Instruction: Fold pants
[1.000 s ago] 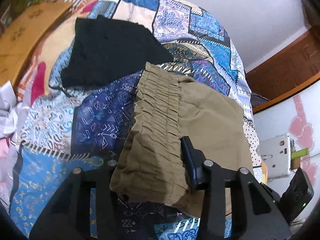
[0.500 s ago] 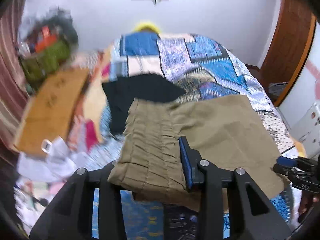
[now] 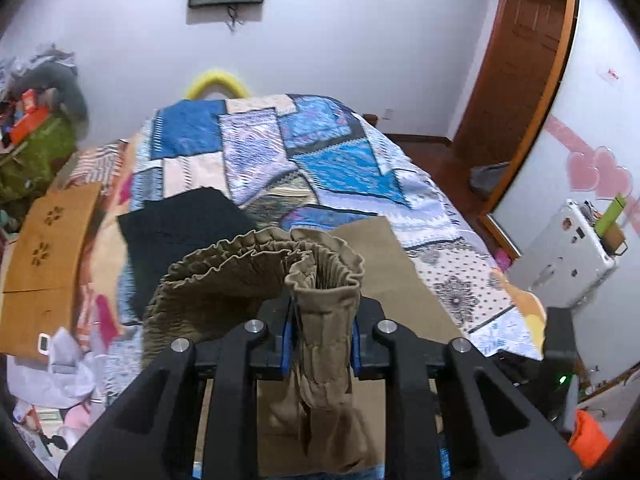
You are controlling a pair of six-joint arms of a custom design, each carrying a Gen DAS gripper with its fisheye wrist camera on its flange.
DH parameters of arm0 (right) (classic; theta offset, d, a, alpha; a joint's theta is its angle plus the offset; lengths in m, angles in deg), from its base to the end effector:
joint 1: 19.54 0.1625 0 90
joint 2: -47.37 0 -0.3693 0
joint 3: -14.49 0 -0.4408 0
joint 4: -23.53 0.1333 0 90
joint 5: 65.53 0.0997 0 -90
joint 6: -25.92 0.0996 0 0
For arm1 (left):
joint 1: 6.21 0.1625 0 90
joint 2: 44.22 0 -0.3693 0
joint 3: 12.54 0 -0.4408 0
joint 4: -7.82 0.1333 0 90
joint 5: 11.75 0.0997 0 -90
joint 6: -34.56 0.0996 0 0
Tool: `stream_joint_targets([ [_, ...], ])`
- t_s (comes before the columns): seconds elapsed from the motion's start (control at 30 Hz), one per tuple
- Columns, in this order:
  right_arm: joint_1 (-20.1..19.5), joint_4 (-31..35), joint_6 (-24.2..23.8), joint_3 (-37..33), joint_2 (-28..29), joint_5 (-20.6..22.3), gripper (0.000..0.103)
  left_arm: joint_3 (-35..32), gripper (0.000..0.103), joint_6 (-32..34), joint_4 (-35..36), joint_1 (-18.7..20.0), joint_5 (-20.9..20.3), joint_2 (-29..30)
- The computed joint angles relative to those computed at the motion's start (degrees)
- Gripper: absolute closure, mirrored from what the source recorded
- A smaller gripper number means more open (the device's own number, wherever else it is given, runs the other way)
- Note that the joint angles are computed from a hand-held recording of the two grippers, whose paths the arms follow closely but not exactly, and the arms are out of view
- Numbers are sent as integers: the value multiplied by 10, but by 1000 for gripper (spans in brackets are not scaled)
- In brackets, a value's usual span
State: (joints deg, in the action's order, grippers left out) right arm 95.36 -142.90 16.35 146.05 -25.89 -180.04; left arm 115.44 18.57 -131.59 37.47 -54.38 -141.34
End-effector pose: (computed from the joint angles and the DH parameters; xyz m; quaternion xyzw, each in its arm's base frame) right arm 0.2775 -0.3794 0.0860 0.2540 -0.9316 0.1805 0.1872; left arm -0.1818 -0.4592 0.2706 0.1739 0.8893 -0.3314 0.2629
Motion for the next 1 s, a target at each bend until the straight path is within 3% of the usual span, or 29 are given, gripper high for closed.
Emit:
stream_joint_targets([
  [0.1,-5,-5,-3,4,-3,10,45,-12,82,-22,11,8,10,13],
  [0.2,-7,-9,-6,6,-4,15,45,-11,80,-58,47,29,14,-14],
  [0.3,-7,-14,-10,6,-3,15,45,-11,66,-112,118,58,14,-57],
  [0.5,-3,-14,-9,6,-1,9,45,-10,58,-164,248,138,-90,-113],
  [0.57,0,-13,-7,4,2,3,45,4,47,-164,253,152,-120,-125],
  [0.63,4,-10,-2,1,5,-5,45,22,38,-164,244,152,-137,-137],
  [0.73,7,-5,3,-3,8,-15,45,44,26,-167,242,134,-126,-150],
  [0.9,11,-4,8,-4,10,-22,45,52,25,-186,251,119,-144,-166],
  [1.0,12,-4,8,-3,9,-22,45,57,25,-184,240,125,-207,-182],
])
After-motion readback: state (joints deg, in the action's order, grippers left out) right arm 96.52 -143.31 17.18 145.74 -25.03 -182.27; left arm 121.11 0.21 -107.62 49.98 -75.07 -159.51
